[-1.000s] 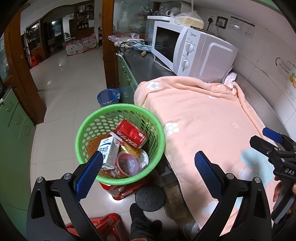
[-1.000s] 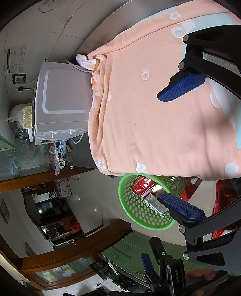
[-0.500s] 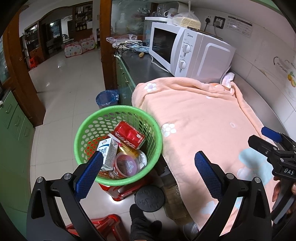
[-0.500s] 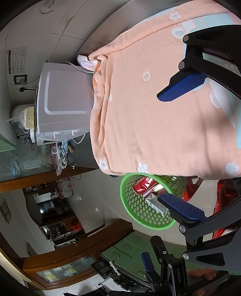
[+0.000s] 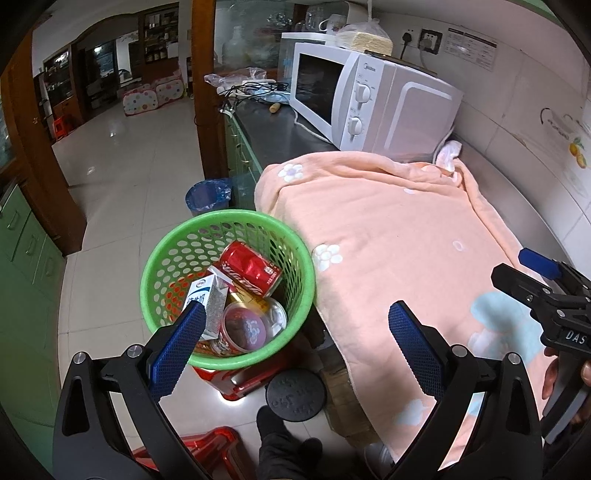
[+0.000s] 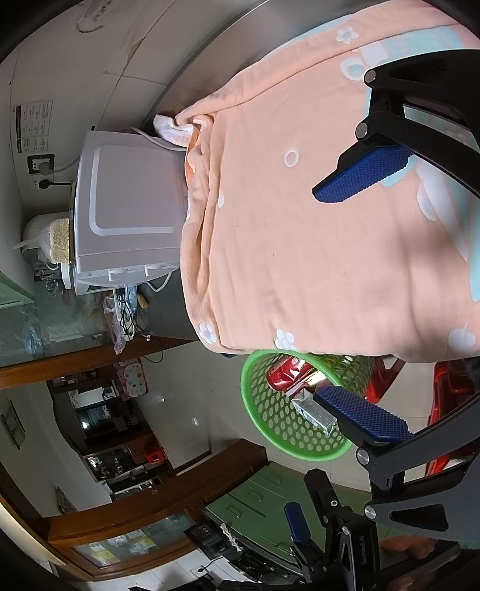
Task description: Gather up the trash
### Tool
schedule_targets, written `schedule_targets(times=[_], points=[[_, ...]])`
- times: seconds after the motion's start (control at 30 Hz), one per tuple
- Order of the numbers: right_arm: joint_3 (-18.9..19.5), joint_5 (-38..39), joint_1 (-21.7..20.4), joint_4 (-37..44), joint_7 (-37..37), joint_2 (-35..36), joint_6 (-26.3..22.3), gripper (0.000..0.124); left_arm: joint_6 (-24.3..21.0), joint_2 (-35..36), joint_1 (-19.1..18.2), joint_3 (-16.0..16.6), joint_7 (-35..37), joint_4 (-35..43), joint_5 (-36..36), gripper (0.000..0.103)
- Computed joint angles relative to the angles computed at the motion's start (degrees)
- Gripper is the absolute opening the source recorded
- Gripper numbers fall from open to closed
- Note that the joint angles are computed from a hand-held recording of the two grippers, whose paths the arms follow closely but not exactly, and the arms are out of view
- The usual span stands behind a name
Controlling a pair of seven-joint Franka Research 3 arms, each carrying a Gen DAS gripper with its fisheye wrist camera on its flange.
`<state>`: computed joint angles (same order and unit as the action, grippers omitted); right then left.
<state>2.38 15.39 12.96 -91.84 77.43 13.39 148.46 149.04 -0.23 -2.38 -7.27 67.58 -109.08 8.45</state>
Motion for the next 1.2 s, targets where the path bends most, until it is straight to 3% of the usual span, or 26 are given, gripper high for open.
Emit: schedule_targets(times=[1.2], points=[[-0.54, -1.42, -0.28, -2.69, 1.75, -1.81, 2.00, 0.096, 0.57, 0.55, -0.62, -0.37, -3.03, 1.23, 5.08, 0.098]])
